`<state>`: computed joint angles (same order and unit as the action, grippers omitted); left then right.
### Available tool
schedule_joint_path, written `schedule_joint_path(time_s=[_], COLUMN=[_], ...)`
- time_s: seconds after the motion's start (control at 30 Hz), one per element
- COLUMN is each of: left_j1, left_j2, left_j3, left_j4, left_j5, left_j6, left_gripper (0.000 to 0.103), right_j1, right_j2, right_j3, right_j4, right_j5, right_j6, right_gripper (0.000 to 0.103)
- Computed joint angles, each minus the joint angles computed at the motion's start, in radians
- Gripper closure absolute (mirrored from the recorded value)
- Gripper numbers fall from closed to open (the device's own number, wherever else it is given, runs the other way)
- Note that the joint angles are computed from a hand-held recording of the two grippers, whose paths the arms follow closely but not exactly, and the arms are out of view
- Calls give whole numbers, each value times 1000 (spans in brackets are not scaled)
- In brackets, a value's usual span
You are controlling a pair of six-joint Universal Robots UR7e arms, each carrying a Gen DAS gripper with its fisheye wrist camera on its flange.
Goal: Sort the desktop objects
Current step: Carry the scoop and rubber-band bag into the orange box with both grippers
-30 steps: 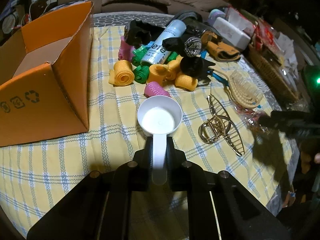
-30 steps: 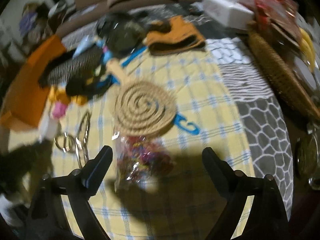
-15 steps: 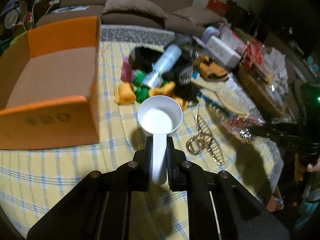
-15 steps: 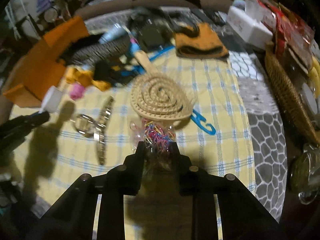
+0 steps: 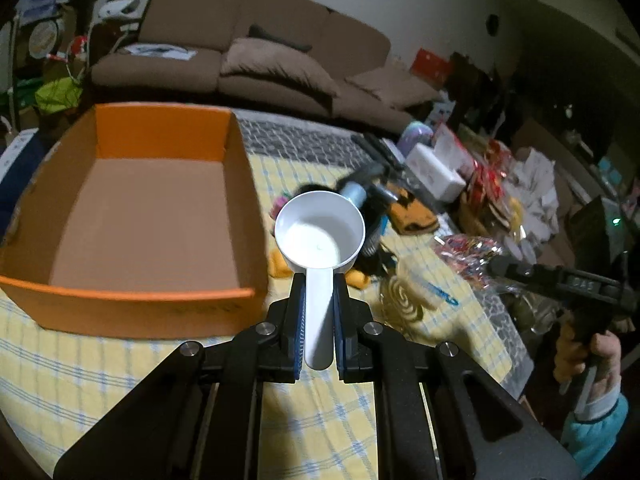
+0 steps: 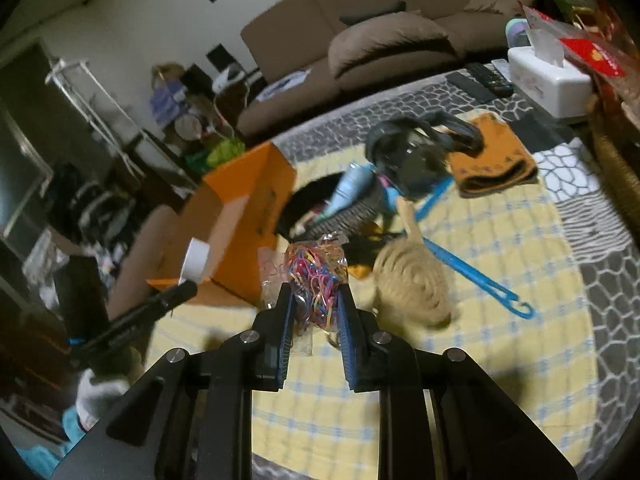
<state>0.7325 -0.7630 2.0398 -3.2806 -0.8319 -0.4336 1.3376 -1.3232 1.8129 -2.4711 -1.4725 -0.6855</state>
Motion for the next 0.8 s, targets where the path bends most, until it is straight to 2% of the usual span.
schedule_joint_path(time_s=[0.23, 0.4, 0.63, 0.8], left_j1=[60, 108, 180, 250], left_j2=[-88, -119, -103, -43], left_j3=[10, -75, -269, -406], left_j4=[16, 169, 427, 584], left_j5=[23, 69, 123, 114], left_j6=[-12, 27, 66, 56], left_gripper=[92, 92, 92, 92], right_j1=[75, 129, 233, 281], right_j2=[81, 169, 367, 502], right_j3=[-26, -72, -245, -386], right_j4=[-17, -32, -67, -48], right_j5=[39, 79, -10, -75], right_j6=[78, 146, 219, 255], right_gripper=[83, 83, 83, 83])
